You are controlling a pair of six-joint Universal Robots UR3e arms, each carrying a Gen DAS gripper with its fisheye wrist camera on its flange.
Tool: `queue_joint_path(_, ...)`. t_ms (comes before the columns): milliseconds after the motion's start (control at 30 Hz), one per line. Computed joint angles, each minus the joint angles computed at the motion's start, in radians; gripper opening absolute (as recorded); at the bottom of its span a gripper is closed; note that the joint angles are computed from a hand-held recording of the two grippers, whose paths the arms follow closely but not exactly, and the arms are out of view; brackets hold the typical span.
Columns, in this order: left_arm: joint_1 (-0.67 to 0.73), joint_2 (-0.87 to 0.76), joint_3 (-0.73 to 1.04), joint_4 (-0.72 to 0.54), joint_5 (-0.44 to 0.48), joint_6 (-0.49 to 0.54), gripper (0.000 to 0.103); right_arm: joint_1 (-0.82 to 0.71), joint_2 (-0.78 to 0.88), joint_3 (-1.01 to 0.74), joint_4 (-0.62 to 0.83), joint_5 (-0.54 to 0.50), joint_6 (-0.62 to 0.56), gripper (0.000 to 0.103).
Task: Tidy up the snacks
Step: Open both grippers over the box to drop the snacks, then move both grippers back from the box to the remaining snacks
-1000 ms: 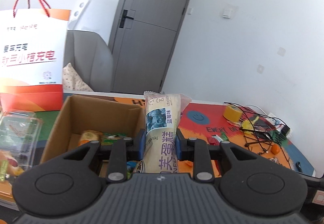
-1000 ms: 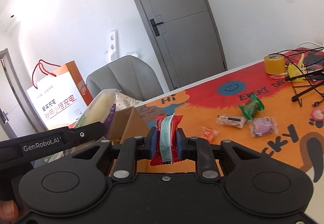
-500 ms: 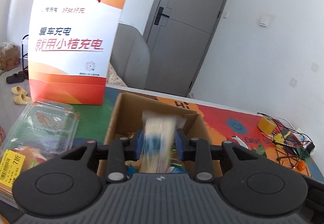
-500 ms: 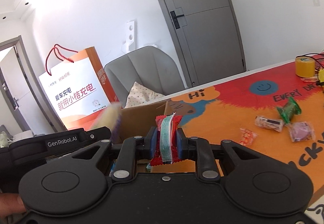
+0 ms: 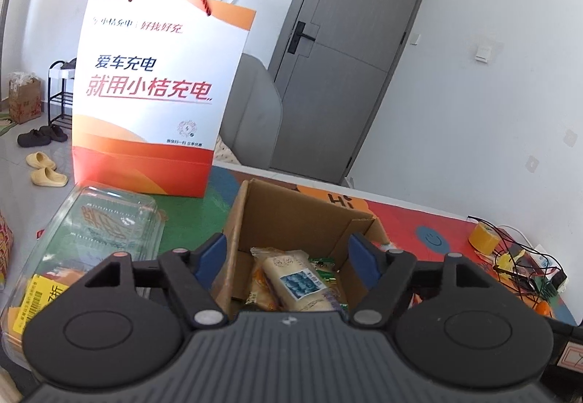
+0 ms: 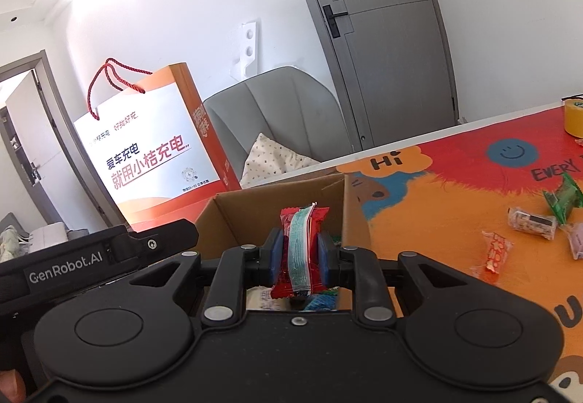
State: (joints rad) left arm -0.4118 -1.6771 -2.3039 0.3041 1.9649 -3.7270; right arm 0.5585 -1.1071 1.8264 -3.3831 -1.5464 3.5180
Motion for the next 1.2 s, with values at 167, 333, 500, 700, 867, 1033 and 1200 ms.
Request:
queue_joint_path(167, -0.027, -0.015, 0.036, -0.050, 0.020, -0.025, 0.089, -0.017, -0.038, 0.072, -0.032, -0.030, 0.029, 0.051)
queue_joint_path(333, -0.094, -0.062, 0.117, -0.120, 0.081, -0.051, 0.094, -0.061, -0.114, 0.197, -0.085, -0.044, 0.052, 0.078)
queue_joint_path(500, -0.149, -0.105, 0.190, -0.173, 0.116, -0.068, 0.094, -0.116, -0.183, 0.311, -0.125, -0.016, 0.060, 0.083)
queue_joint_path(700, -0.204, -0.161, 0.289, -0.239, 0.132, -0.080, 0.096, -0.167, -0.254, 0.424, -0.162, -0.010, 0.053, 0.094)
queue_joint_path(867, -0.254, -0.220, 0.398, -0.298, 0.144, -0.056, 0.096, -0.255, -0.329, 0.538, -0.207, 0.038, 0.045, 0.099)
queue_joint_path(1033, -0.295, -0.279, 0.504, -0.354, 0.151, -0.037, 0.096, -0.361, -0.408, 0.647, -0.232, 0.107, 0.027, 0.100)
queue_joint_path(1200, -0.323, -0.336, 0.609, -0.407, 0.151, -0.031, 0.096, -0.475, -0.487, 0.750, -0.265, 0.188, 0.006, 0.100)
